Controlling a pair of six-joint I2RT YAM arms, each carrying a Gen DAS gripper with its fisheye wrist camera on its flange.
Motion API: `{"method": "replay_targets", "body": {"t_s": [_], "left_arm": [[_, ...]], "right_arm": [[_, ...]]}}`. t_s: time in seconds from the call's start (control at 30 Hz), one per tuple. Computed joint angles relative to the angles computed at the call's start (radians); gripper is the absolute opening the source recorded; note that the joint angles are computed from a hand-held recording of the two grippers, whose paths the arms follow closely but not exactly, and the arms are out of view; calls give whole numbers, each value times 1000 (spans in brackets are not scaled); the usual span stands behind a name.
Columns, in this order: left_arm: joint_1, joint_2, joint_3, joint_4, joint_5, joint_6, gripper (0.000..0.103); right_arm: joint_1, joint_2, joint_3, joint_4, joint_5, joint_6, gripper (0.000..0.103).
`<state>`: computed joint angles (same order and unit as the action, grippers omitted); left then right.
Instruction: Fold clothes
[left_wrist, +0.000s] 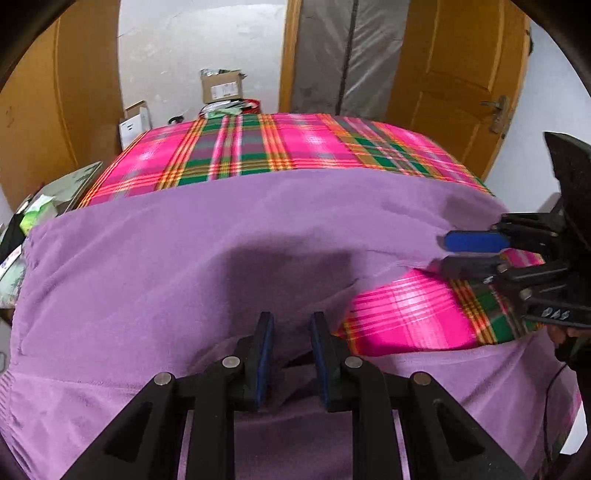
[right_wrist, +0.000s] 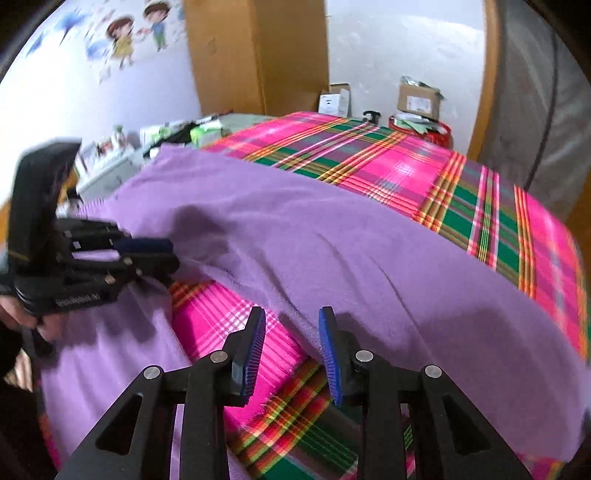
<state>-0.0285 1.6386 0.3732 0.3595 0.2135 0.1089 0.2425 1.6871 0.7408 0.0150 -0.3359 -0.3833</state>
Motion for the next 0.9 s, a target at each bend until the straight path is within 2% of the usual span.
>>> {"method": "replay_targets", "body": {"t_s": [0.17,0.27,0.33,0.43,0.5,0.53,0.63,0.77,0.9], "left_arm": [[-29,10,13,26,8,2,21],[-48,51,44,28,40,20,21],[-73,85,57,40,17,26,21],[-95,111,67,58,5,34,23],[-115,113,74,52,-12,37,23],[-125,116,72,57,-21,49,14],[-123,108,60,72,-11,68,5],[-84,43,-5,84,58,102,5],[-68,-1,-51,74,83,140,5]], "right_arm": [[42,51,12,15,95,-62,31],[41,71,19,20,104,-76,30],[34,76,24,19,104,-76,20],[16,83,36,9,87,-73,10],[4,82,39,1,67,-73,8],[-3,80,38,-2,57,-73,8],[-16,69,35,-14,30,-82,7],[-42,42,24,-50,-28,-122,7],[-64,51,57,-153,-56,-196,11]]}}
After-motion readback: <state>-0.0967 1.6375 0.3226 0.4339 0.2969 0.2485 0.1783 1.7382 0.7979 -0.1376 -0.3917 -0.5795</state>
